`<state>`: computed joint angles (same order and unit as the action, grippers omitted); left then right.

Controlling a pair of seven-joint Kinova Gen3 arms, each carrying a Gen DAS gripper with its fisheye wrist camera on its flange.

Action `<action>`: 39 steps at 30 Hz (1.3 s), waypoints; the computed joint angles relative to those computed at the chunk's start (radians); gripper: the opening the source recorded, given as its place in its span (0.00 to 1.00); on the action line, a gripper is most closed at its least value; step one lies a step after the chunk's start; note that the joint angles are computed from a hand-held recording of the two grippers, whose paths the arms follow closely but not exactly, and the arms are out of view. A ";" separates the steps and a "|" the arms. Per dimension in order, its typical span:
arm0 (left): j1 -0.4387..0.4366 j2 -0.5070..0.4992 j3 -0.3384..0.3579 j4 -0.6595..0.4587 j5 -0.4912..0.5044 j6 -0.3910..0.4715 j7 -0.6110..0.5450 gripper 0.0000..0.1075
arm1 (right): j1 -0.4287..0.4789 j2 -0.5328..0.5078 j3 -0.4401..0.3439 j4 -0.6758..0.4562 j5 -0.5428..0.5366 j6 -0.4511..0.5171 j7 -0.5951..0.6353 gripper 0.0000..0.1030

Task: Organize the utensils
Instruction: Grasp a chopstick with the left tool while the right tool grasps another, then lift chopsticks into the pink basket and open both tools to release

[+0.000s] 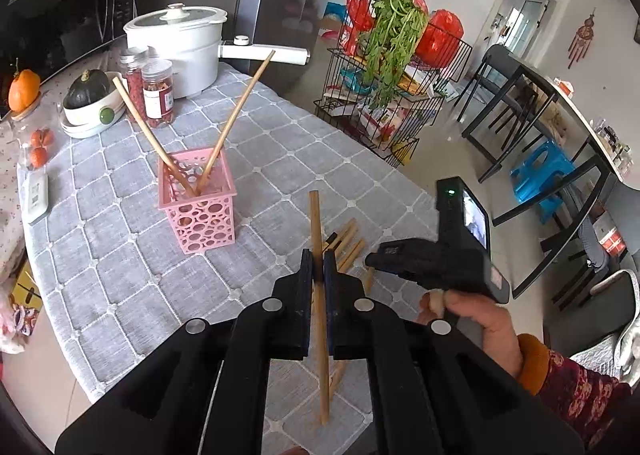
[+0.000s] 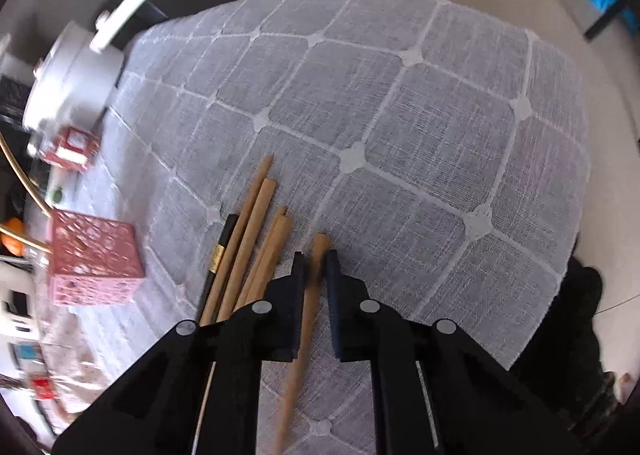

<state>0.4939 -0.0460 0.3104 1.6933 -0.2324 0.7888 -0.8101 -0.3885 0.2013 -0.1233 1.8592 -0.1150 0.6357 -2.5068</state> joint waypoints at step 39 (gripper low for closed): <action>-0.387 -0.101 0.308 -0.149 -0.488 0.134 0.492 0.04 | 0.092 -0.337 -0.156 -0.294 0.299 0.027 0.057 0.08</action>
